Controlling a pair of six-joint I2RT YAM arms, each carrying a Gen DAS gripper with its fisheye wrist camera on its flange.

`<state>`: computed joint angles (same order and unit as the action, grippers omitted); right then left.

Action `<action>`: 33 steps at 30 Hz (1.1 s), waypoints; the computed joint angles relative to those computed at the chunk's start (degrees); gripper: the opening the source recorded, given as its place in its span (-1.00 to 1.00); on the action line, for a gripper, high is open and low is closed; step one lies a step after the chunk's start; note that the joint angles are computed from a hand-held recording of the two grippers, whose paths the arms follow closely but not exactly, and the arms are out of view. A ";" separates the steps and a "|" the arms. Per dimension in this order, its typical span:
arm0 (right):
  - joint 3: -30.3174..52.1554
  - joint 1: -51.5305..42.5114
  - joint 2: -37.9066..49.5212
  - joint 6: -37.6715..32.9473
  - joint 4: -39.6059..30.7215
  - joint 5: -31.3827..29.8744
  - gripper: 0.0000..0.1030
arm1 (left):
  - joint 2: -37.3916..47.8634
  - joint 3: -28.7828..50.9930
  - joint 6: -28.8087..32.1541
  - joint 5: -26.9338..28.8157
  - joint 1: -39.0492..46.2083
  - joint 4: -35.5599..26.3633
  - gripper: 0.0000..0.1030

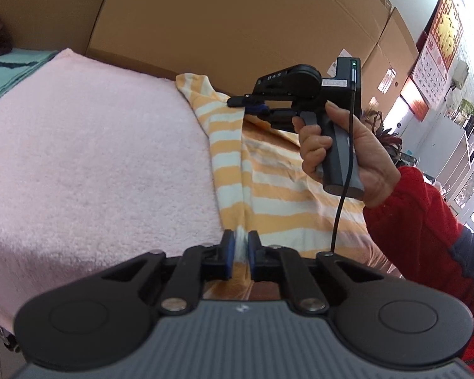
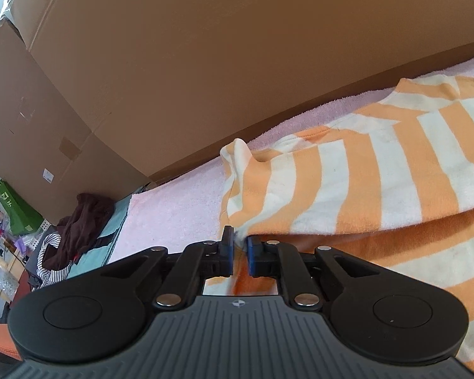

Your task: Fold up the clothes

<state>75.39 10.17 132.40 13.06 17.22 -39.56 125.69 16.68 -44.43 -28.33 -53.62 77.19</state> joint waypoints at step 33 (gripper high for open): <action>7.03 -2.65 5.51 -3.16 -3.60 -2.58 -0.80 | -8.40 -8.14 16.56 0.05 -2.06 -4.40 -0.79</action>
<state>82.42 7.52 137.91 9.90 13.62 -42.14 117.28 8.54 -27.87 -28.28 -55.69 72.79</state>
